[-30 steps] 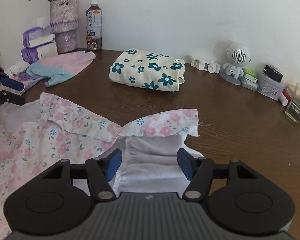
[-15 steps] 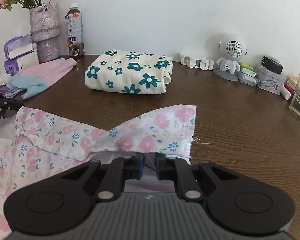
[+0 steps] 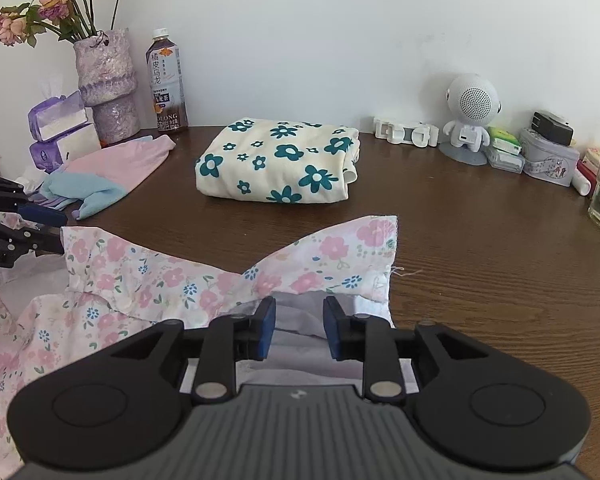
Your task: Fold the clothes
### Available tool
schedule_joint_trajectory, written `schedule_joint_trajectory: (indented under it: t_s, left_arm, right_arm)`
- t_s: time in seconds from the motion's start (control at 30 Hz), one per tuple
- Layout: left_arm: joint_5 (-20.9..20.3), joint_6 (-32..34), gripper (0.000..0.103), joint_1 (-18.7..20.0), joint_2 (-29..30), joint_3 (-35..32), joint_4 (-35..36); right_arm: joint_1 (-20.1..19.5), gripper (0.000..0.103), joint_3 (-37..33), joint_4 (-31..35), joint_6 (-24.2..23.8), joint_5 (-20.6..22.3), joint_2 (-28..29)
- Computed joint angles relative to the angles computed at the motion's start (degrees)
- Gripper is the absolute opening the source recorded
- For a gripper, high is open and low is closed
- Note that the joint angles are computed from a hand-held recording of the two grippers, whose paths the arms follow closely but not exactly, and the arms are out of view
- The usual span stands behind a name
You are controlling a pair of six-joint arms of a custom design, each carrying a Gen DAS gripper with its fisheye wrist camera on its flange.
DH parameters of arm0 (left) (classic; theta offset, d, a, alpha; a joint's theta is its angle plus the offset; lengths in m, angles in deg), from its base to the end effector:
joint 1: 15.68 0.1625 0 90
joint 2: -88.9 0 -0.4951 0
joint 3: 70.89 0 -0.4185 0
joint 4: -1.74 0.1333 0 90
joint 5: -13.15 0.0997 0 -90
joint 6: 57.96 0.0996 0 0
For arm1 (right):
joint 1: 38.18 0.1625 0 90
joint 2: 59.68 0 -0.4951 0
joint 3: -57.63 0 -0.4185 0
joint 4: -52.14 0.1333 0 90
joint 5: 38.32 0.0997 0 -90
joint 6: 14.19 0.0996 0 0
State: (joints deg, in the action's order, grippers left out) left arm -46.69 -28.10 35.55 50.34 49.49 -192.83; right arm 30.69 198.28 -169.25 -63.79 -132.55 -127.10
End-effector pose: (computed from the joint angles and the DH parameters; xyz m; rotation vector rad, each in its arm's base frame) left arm -0.2152 -0.5607 0.0160 1.3448 2.2195 -0.5740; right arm -0.0440 -0.4631 0.2512 0.5220 -2.2505 0.9981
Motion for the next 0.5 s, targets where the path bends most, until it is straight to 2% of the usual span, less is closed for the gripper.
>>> schedule_joint_trajectory:
  t_s: [0.17,0.2,0.23,0.33,0.47,0.5]
  left_arm:
    - [1.72,-2.11,0.042,0.01,-0.98,0.73,-1.91]
    - [1.36,-2.30,0.042,0.08,-1.30,0.87,-1.82]
    - [-0.84,-2.03,0.042,0.50,-2.05,0.93,-0.25]
    - [-6.21,-1.76,0.042,1.22,-3.17,0.64,4.45]
    - [-4.67,1.06,0.041,0.48,-0.12,-0.58,3.12]
    - [-4.18,1.53,0.035,0.51,0.71,-1.03,2.36]
  right_arm:
    - [-0.78,0.027,0.50,-2.84,1.01,-0.93,0.80]
    - [-0.86,0.027,0.61,-3.76,1.05,-1.18,1.03]
    - [-0.98,0.027,0.76,-4.43,0.94,-1.14,1.09]
    - [-2.06,0.027,1.40,-0.10,1.13,2.71,-1.34]
    - [-2.43,0.027,1.23,2.12,0.89,3.92,-1.33]
    - [-2.57,0.027,1.08,2.44,1.06,3.85,-1.12]
